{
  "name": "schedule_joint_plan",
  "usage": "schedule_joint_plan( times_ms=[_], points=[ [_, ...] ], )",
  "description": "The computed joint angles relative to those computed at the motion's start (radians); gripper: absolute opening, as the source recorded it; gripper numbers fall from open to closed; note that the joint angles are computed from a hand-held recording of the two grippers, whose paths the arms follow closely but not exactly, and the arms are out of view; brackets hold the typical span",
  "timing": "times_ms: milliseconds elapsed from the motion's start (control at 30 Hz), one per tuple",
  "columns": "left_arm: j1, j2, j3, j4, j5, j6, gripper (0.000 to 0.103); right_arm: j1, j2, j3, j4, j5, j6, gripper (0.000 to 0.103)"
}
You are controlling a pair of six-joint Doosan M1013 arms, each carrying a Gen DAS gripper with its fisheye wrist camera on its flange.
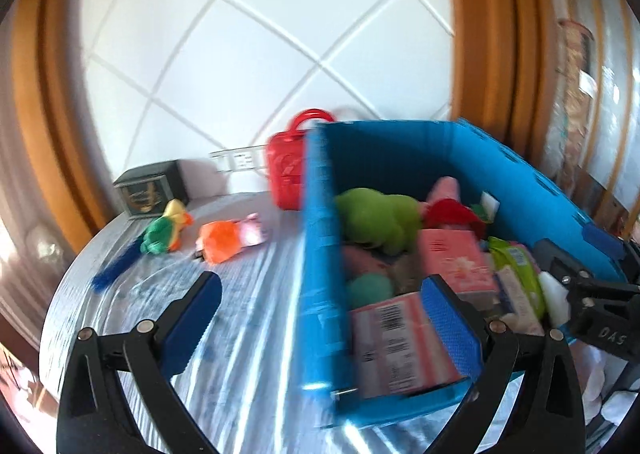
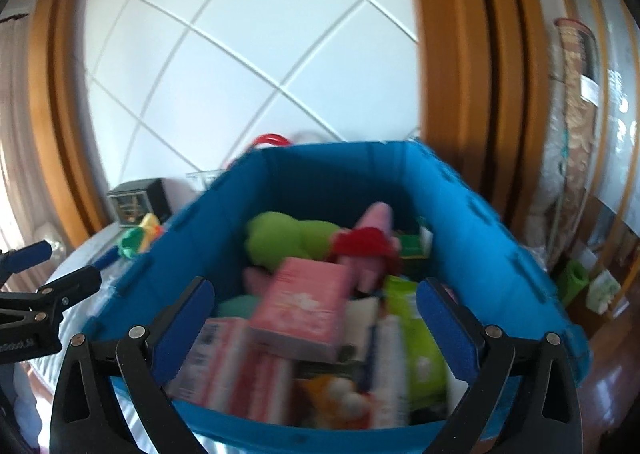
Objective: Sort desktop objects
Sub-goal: 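Move both grippers back over the table toward the remaining toys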
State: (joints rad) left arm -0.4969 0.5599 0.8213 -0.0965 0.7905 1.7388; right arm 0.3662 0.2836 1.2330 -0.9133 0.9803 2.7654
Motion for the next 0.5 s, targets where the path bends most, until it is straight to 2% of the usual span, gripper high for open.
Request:
schedule_joint_plan(
  times_ms=[267, 500],
  points=[
    [0.146, -0.019, 0.047, -0.062, -0.012, 0.015, 0.101, 0.083, 0.151, -0.225, -0.010, 0.018, -0.055, 0.103],
    [0.290, -0.009, 0.070, -0.142, -0.006, 0.114, 0.101, 0.162, 0.361, -0.557, 0.030, 0.107, -0.152, 0.103]
  ],
)
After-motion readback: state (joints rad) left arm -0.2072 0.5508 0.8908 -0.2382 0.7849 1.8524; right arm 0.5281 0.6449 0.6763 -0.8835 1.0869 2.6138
